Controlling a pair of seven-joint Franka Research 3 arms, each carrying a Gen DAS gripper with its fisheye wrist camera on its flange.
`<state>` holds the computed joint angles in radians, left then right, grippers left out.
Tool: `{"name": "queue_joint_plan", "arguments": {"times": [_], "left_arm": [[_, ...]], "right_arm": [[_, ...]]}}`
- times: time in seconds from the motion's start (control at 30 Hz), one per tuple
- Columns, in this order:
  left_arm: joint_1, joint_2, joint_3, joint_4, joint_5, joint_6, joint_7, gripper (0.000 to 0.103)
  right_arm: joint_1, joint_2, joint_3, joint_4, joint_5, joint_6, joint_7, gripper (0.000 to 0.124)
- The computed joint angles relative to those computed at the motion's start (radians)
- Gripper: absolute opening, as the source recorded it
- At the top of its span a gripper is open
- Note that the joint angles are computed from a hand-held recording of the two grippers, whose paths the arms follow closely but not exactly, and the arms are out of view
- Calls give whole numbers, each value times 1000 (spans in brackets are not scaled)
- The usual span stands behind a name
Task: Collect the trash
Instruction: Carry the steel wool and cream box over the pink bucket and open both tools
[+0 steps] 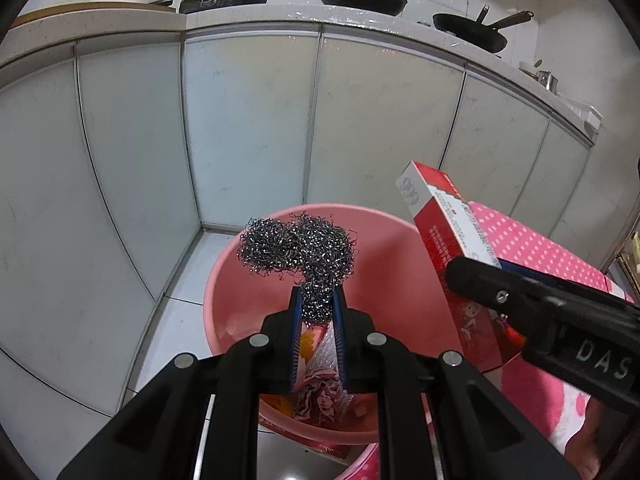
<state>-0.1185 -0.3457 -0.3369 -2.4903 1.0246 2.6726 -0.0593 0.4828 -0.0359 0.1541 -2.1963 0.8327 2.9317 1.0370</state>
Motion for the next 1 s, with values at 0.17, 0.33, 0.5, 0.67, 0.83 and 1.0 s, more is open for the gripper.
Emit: {"name": "queue_joint_plan", "arguments": {"times": [0.17,0.33,0.5,0.67,0.83,1.0], "left_arm": [[-1,31,6,12,-3,-2,15,14],[-10,57,17,27,-15,-8,35,14],[-19,76,27,35,-38,-10,59,14],[-24,86,33,36,-55,-11,68,17],[-27,98,32,45,-57,-20,70,17],[-32,105,35,52,-60,-25,72,18]], "right_arm": [[-5,22,2,4,-12,-4,12,41],[-11,39,7,8,-46,-7,41,41],[-15,55,12,18,-111,-11,99,41],[-15,65,18,24,-156,-10,144,41],[-15,67,21,26,-176,-11,162,41],[-20,69,19,33,-176,-36,176,41]]}}
